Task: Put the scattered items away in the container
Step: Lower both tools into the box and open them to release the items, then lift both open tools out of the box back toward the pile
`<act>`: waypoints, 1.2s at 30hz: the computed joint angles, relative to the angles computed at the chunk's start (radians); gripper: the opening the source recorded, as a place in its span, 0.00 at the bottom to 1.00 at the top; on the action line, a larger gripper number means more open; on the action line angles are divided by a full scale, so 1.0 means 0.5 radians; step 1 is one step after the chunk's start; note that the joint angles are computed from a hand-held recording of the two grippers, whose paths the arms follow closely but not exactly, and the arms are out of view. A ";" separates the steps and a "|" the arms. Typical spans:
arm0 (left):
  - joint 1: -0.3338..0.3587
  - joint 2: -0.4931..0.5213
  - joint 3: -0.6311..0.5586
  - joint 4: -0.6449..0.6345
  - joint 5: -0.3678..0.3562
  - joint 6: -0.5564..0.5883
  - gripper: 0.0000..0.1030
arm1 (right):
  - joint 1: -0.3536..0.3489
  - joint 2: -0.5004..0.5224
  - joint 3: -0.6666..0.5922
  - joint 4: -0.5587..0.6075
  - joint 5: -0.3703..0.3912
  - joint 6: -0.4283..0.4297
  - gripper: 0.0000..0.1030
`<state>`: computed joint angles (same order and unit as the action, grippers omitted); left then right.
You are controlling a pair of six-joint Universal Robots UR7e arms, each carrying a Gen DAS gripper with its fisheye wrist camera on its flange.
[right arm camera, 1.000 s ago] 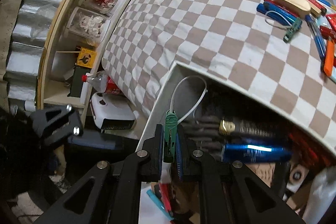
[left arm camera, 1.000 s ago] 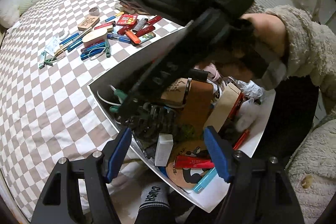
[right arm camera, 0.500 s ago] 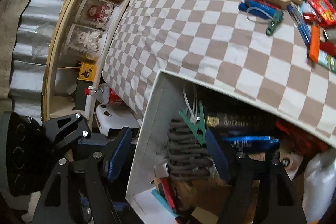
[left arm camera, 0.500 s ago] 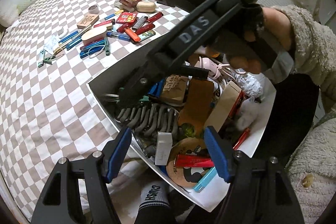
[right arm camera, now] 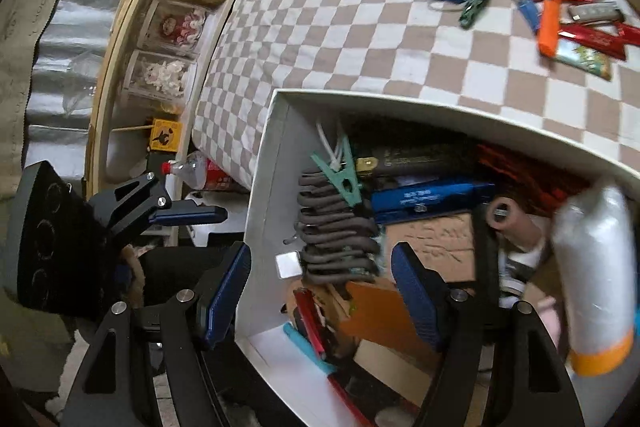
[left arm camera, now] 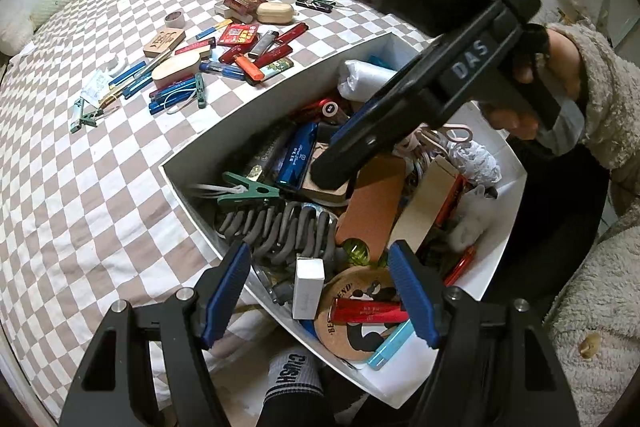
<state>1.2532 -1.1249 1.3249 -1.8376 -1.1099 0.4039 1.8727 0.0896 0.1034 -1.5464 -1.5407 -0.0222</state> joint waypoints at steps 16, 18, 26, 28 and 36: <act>-0.041 0.033 0.036 -0.295 0.143 -0.034 0.71 | 0.076 -0.719 1.255 -1.233 -0.201 -0.321 1.00; -0.047 0.039 0.034 -0.339 0.163 -0.035 0.75 | 0.087 -0.771 1.351 -1.384 -0.225 -0.379 1.00; -0.079 0.041 0.061 -0.497 0.223 -0.023 0.82 | 0.116 -0.885 1.554 -1.737 -0.328 -0.529 1.00; -0.092 0.037 0.086 -0.572 0.256 0.008 0.88 | 0.121 -0.897 1.574 -1.784 -0.344 -0.540 1.00; -0.120 0.042 0.137 -0.871 0.284 0.096 0.98 | 0.144 -0.947 1.669 -1.977 -0.443 -0.619 1.00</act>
